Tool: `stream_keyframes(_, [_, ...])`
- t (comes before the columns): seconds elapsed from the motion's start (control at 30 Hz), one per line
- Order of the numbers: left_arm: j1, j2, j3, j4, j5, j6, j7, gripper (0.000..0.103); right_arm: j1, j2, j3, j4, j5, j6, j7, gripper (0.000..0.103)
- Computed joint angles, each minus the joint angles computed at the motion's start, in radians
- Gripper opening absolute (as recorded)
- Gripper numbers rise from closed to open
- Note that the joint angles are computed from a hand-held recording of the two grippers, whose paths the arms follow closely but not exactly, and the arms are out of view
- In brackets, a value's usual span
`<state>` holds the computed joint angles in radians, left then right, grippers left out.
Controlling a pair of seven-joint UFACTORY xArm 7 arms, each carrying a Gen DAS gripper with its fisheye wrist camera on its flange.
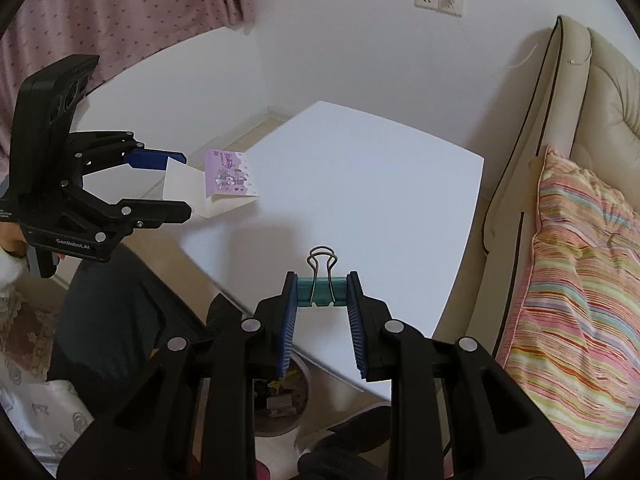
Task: Collect trash
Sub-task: 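Carry the card with the left gripper while the right gripper drops the teal clip into the wastebasket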
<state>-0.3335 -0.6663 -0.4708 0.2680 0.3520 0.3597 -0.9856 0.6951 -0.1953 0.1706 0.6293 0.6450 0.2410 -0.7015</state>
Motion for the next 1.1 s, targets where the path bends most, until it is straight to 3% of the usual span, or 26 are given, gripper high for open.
stream_keyframes(0.47, [-0.188,-0.188,-0.026,-0.060,-0.089,0.119,-0.074,0.063,0.134,-0.204,-0.033,-0.182,-0.034,0.008,0.089,0.024])
stream_keyframes(0.8, [-0.287,-0.243,-0.041,-0.096,-0.120,0.178,-0.157,0.063,0.218,-0.221,-0.072,-0.226,-0.028,0.018,0.110,0.024])
stream_keyframes(1.1, [-0.318,-0.271,-0.029,-0.101,-0.117,0.201,-0.161,0.063,0.254,-0.204,-0.084,-0.215,0.037,0.033,0.055,0.024])
